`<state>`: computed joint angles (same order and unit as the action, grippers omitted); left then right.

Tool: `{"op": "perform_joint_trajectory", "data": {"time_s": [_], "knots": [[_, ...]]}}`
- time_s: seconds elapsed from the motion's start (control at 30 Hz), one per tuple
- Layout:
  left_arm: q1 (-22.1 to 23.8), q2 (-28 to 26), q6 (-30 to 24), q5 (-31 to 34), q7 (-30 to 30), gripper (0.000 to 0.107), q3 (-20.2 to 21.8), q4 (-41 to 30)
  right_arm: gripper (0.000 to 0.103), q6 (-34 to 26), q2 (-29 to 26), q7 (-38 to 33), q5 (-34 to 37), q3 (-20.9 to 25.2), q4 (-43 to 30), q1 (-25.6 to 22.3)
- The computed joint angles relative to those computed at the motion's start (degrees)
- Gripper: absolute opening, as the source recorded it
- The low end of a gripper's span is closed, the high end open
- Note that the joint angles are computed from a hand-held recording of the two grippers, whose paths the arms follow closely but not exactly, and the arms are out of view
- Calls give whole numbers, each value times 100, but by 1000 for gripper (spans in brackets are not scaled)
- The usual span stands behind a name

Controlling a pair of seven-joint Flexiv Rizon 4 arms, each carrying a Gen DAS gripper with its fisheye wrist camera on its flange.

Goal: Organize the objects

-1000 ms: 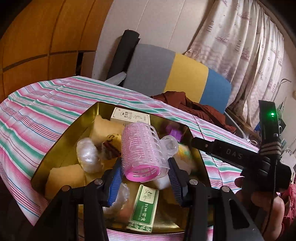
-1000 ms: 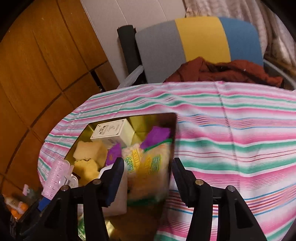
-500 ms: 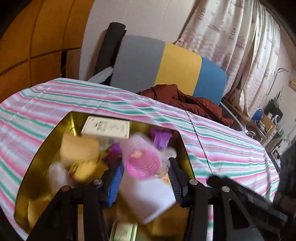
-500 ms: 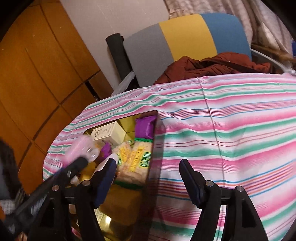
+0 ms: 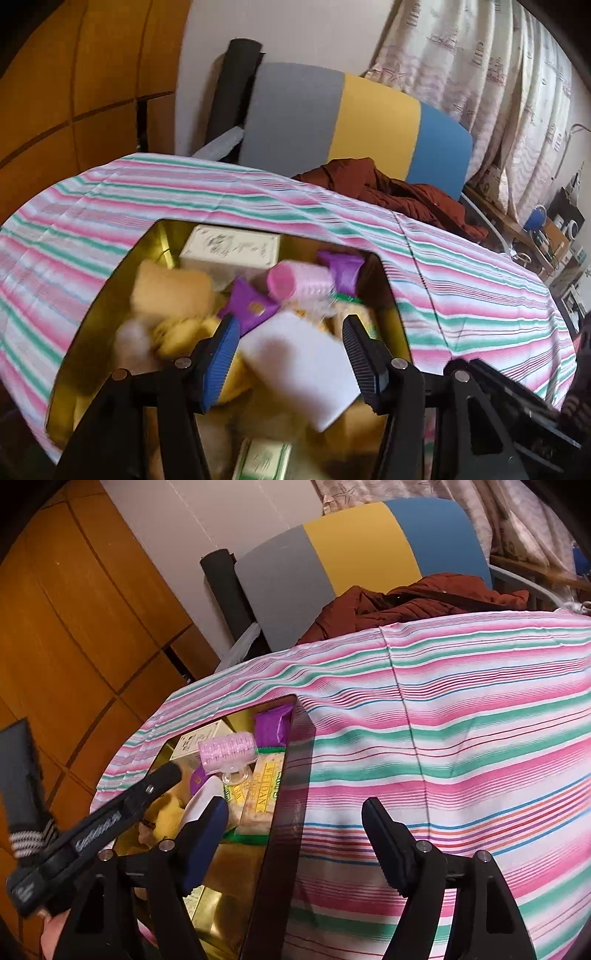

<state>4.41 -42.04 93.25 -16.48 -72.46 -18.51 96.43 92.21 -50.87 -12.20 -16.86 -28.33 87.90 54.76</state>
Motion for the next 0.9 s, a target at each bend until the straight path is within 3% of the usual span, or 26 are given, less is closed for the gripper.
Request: {"op": "perform_joint_trajectory", "data": {"time_s": [0.13,0.23,0.37,0.47,0.63,0.9], "knots": [[-133,305,73,8,-196,59,380,384,81,-87,24,-126,-163,-75,-18,99],[-252,520,81,58,-301,59,674,606,91,-185,62,-224,-322,-136,-40,188],[-915,724,104,197,-602,59,1644,727,103,-419,151,-284,-636,-170,-87,291],[-1128,843,101,353,-655,59,1991,812,103,-695,213,-371,-958,52,-243,203],[-1947,912,-38,554,-1190,59,3153,776,103,-1294,271,-487,-1356,672,-609,-79],[-2261,1026,-103,901,-1685,59,3752,870,103,-2752,298,-439,-1840,1305,-1088,-281]]}}
